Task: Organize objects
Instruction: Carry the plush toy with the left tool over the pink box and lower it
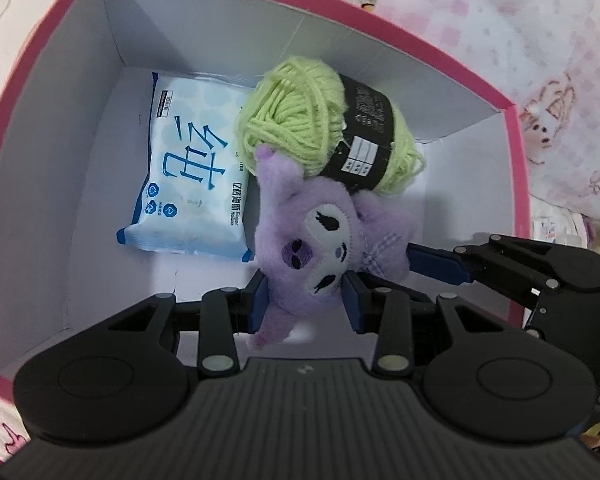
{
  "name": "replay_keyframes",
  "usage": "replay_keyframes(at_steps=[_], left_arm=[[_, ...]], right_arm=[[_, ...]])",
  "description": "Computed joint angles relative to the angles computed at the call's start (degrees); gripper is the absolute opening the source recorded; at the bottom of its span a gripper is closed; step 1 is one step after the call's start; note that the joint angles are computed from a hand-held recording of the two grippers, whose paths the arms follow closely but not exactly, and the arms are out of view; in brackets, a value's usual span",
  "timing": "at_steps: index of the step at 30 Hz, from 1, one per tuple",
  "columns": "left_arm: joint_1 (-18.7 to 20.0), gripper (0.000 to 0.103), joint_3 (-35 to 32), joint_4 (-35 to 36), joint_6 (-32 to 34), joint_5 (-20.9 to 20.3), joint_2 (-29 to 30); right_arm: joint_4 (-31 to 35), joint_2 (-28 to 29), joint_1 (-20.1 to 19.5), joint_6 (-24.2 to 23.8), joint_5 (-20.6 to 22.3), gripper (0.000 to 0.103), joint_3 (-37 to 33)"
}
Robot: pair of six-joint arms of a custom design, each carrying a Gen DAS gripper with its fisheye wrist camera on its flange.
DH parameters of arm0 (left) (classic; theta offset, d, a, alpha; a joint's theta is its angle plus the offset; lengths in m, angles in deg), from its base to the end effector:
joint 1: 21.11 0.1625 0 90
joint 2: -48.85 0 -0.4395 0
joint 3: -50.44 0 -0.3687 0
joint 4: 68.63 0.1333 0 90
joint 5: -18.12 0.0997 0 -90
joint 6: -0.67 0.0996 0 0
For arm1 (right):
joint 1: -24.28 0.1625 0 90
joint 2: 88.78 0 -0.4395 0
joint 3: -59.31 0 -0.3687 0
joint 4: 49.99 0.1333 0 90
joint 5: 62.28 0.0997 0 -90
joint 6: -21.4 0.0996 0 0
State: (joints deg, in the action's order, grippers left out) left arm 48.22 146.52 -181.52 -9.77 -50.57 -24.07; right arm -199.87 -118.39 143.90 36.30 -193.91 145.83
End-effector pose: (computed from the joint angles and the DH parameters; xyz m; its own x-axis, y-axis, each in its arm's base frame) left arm -0.0417 -0.5906 0.3443 -0.9206 0.1554 -0.3582 0.1893 0.9800 -0.0612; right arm 0.3978 -0.5639 0.0016 -0.7713 -0.1049 0.6278 -0.3055 0.9263 -0.2207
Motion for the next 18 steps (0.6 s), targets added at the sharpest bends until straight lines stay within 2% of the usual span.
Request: replay_keyframes(at_steps=[5,8,13,18], left_arm=[[0.05,0.038,-0.04,-0.55,-0.92,0.74,0.74],[-0.29,0.038,-0.50,0.47,-2.11,1.77,0.98],[-0.69,0.038,-0.87,1.09,-2.89,2.74,1.92],[-0.33,0.038,-2.67,3.42,-4.56,2.67,3.21]], right_arm=[[-0.33,0.77,-0.34,-0.22,-1.01,0.035,-0.63],[-1.78,0.31,-0.97,-0.39,1.13,0.035,0.03],[-2.11,0.87,-0.97,-2.15,0.30,0.036,-0.22],[-6.80,0.92,-1.26,-5.91,1.54,0.040,1.30]])
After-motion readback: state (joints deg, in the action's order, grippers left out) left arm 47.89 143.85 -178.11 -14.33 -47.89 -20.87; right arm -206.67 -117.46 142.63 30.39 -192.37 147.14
